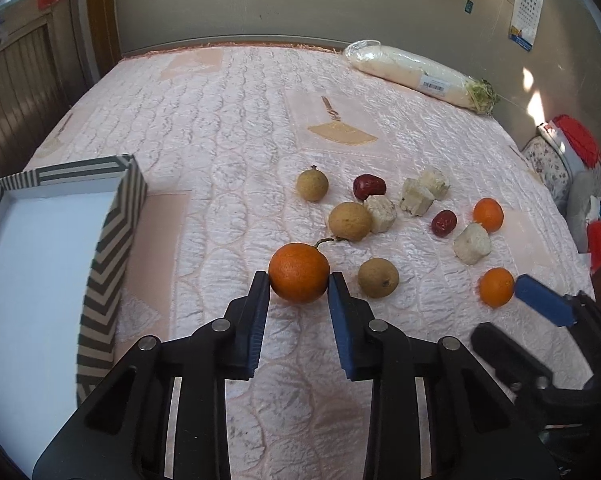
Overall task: Organize fruits
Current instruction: 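Grasp the large orange with the left tool while the right tool grasps a brown pear, then carry the orange and pear into the white tray and open both tools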
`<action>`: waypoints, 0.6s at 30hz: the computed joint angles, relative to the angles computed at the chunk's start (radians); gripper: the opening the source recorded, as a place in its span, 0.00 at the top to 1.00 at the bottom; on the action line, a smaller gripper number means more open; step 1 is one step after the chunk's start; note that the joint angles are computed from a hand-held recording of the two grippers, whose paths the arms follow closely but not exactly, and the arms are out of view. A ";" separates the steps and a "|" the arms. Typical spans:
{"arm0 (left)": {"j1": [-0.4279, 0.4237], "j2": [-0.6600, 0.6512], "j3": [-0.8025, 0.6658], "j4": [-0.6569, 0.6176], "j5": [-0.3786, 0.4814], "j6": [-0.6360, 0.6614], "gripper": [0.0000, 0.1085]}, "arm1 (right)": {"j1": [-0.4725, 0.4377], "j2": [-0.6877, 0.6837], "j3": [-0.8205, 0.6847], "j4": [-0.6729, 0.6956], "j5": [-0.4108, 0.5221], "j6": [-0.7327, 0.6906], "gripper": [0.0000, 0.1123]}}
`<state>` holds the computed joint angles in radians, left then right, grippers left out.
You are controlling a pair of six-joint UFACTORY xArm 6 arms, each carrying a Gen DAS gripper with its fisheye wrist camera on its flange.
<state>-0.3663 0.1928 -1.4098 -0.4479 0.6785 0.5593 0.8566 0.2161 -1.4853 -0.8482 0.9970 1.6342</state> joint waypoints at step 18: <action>0.031 -0.040 0.032 0.054 -0.012 -0.074 0.73 | -0.115 0.240 -0.245 0.179 -0.157 -0.327 0.77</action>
